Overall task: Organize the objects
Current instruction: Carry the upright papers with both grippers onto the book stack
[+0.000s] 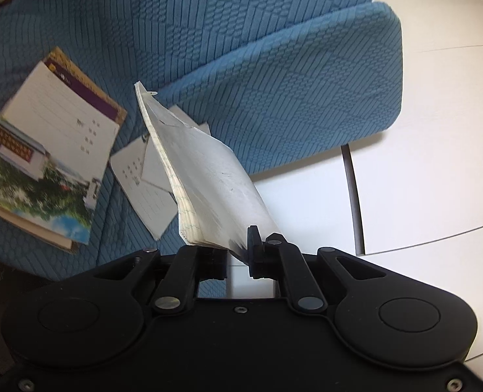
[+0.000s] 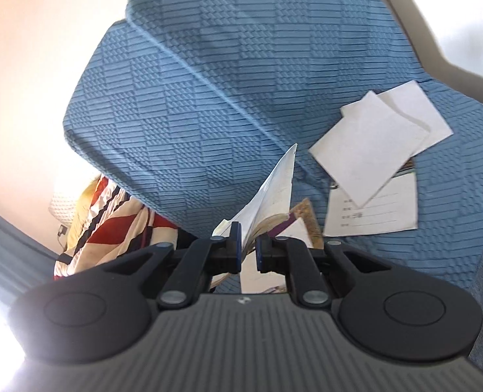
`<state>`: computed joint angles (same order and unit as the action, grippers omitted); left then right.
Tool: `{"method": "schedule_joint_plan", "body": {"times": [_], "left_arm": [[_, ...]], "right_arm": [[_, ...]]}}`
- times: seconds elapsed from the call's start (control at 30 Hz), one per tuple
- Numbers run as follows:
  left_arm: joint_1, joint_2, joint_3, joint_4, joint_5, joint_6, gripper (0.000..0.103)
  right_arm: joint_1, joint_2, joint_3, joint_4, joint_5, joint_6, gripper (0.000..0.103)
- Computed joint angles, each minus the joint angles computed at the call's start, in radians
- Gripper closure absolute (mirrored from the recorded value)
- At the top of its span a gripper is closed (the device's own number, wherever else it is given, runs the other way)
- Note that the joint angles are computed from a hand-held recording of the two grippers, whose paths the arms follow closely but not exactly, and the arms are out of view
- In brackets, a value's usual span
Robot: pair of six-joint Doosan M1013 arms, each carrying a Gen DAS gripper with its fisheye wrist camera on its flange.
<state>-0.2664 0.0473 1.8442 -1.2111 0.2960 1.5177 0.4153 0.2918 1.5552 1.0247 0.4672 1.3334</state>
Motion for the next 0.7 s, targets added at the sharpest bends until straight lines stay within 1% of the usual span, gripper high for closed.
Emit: {"method": "schedule_joint_plan", "body": {"times": [0.13, 0.2, 0.37, 0.43, 0.57, 0.63, 0.7], "left_arm": [[0.028, -0.007, 0.01, 0.083, 0.0, -0.059, 0.094], [0.044, -0.008, 0.018, 0.094, -0.003, -0.061, 0.094], [0.08, -0.003, 0.051, -0.007, -0.033, 0.079, 0.093], [0.088, 0.003, 0.062, -0.006, -0.049, 0.09, 0.093], [0.089, 0.023, 0.074, 0.071, -0.09, 0.018, 0.093], [0.085, 0.033, 0.074, 0.169, -0.101, -0.075, 0.093], [0.083, 0.044, 0.075, 0.225, -0.107, -0.136, 0.093]], "right_arm": [[0.023, 0.033, -0.031, -0.028, -0.002, 0.02, 0.092], [0.034, 0.05, -0.043, -0.039, -0.004, 0.013, 0.092], [0.055, 0.097, -0.067, -0.002, -0.012, -0.086, 0.091], [0.064, 0.117, -0.079, 0.001, -0.016, -0.121, 0.091], [0.081, 0.145, -0.091, -0.042, -0.038, -0.135, 0.091], [0.088, 0.152, -0.088, -0.066, -0.053, -0.146, 0.091], [0.09, 0.159, -0.085, -0.079, -0.057, -0.148, 0.091]]}}
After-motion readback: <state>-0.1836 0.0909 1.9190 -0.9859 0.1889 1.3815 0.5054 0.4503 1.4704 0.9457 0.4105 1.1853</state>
